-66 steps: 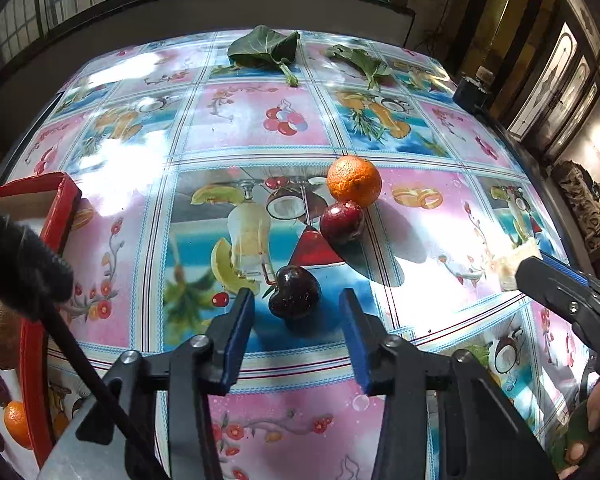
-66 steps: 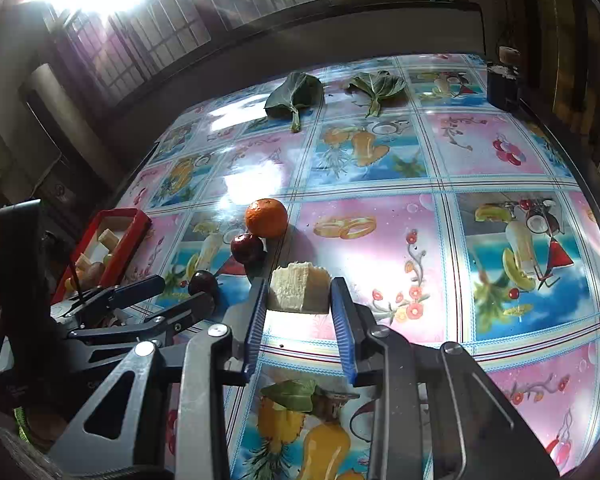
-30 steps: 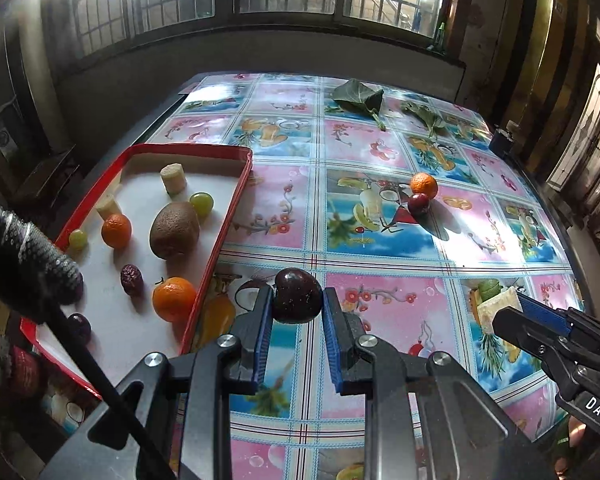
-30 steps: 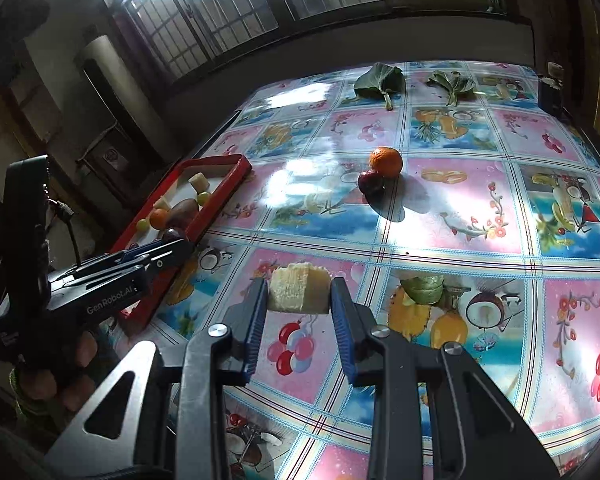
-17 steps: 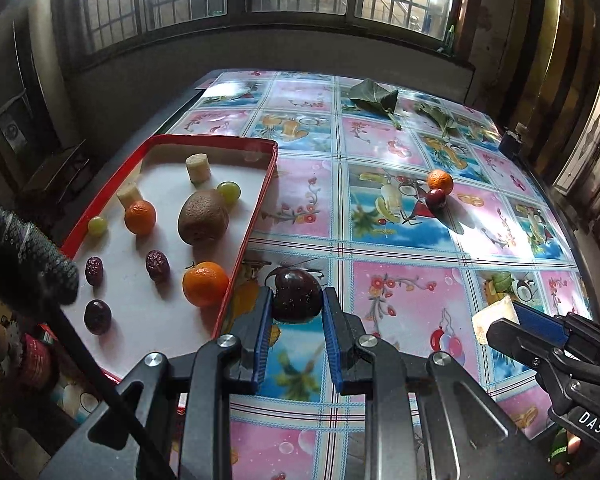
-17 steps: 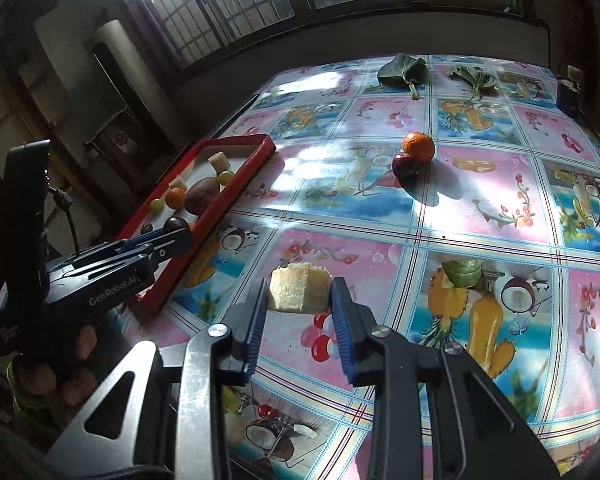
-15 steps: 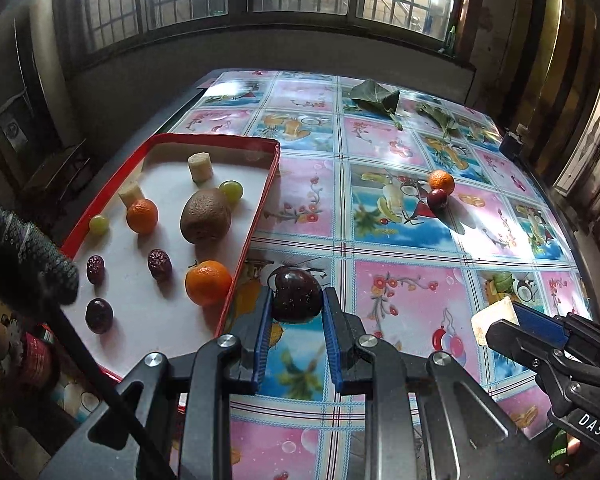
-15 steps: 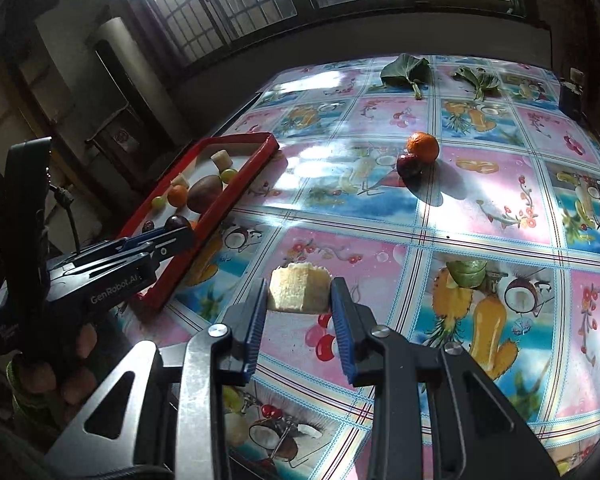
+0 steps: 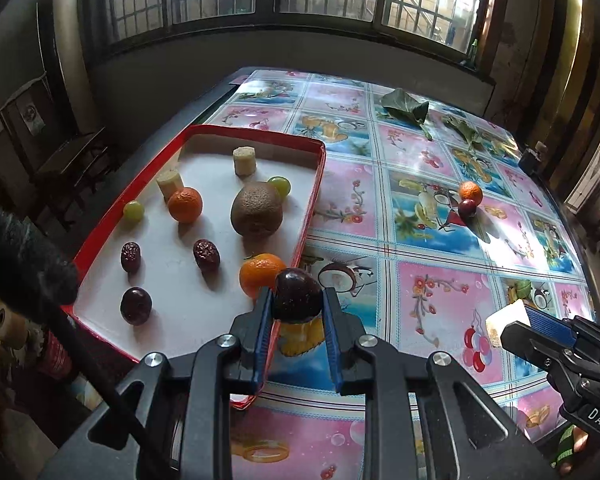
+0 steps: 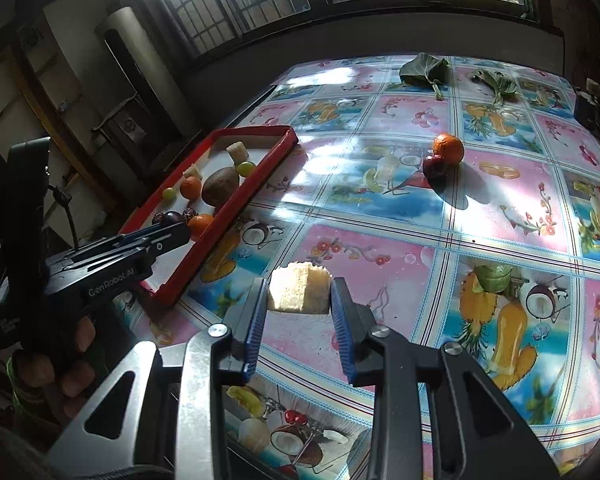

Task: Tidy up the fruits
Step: 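Carry the dark cherry and white cube over the tray with both grippers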

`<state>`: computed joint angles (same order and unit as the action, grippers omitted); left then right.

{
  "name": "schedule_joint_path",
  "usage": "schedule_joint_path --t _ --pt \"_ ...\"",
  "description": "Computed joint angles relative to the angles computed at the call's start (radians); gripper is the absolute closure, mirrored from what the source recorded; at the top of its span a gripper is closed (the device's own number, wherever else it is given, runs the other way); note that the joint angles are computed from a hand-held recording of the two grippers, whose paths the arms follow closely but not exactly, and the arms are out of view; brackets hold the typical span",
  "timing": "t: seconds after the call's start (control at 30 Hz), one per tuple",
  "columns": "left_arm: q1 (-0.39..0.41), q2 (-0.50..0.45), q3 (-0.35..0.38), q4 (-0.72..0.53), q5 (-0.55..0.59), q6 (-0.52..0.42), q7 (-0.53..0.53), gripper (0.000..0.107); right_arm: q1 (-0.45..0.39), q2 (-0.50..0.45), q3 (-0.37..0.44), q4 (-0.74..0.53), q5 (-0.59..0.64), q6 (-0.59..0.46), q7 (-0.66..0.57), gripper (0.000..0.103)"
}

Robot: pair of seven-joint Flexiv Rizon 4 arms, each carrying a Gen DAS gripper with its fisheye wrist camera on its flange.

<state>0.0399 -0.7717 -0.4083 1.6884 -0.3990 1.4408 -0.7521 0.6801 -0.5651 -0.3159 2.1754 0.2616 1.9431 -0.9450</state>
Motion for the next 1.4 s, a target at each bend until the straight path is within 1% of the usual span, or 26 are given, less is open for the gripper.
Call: schedule_joint_path --t 0.17,0.33,0.63,0.73,0.77,0.83,0.97,1.07,1.13,1.2,1.23,1.27,1.33,1.37,1.4 --pt "0.006 -0.015 0.029 -0.034 -0.014 -0.029 -0.022 0.084 -0.005 -0.01 0.01 -0.027 -0.024 -0.019 -0.001 0.069" --pt "0.01 -0.026 0.056 -0.059 -0.023 -0.035 -0.042 0.084 -0.015 -0.022 0.024 -0.051 -0.055 -0.034 0.003 0.069" --pt "0.033 -0.034 0.069 -0.087 -0.036 -0.03 -0.068 0.084 -0.06 -0.048 0.076 -0.128 -0.141 -0.053 -0.01 0.069" --pt "0.04 -0.038 0.072 -0.096 -0.038 -0.03 -0.076 0.084 -0.103 -0.065 0.125 -0.169 -0.18 -0.058 -0.013 0.069" --pt "0.039 -0.038 0.077 -0.099 -0.038 -0.03 -0.082 0.084 -0.132 -0.075 0.157 -0.188 -0.199 -0.058 -0.013 0.069" --pt "0.04 -0.04 0.081 -0.104 -0.038 -0.031 -0.089 0.084 -0.216 -0.102 0.246 -0.239 -0.252 -0.06 -0.01 0.069" --pt "0.047 -0.039 0.083 -0.106 -0.039 -0.029 -0.099 0.083 -0.306 -0.171 0.342 -0.365 -0.356 -0.127 -0.004 0.069" --pt "0.047 -0.04 0.093 -0.113 -0.04 -0.036 -0.112 0.083 -0.345 -0.232 0.388 -0.472 -0.422 -0.214 0.002 0.069" --pt "0.049 -0.04 0.095 -0.117 -0.04 -0.04 -0.118 0.083 -0.379 -0.276 0.434 -0.543 -0.458 -0.273 -0.004 0.069" --pt "0.05 -0.04 0.098 -0.12 -0.04 -0.042 -0.121 0.083 -0.39 -0.304 0.453 -0.592 -0.48 -0.333 -0.012 0.069" --pt "0.051 -0.04 0.097 -0.12 -0.039 -0.041 -0.12 0.083 -0.4 -0.31 0.467 -0.604 -0.487 -0.36 -0.022 0.069" --pt "0.049 -0.041 0.1 -0.122 -0.038 -0.04 -0.122 0.083 -0.398 -0.308 0.464 -0.595 -0.487 -0.349 -0.031 0.069" --pt "0.039 -0.049 0.113 -0.135 -0.033 -0.049 -0.131 0.083 -0.422 -0.289 0.489 -0.57 -0.49 -0.361 -0.061 0.069" --pt "0.036 -0.053 0.117 -0.142 -0.032 -0.058 -0.134 0.083 -0.408 -0.27 0.465 -0.544 -0.489 -0.357 -0.062 0.069" --pt "0.033 -0.057 0.121 -0.147 -0.029 -0.064 -0.135 0.083 -0.379 -0.245 0.42 -0.509 -0.489 -0.353 -0.057 0.069"
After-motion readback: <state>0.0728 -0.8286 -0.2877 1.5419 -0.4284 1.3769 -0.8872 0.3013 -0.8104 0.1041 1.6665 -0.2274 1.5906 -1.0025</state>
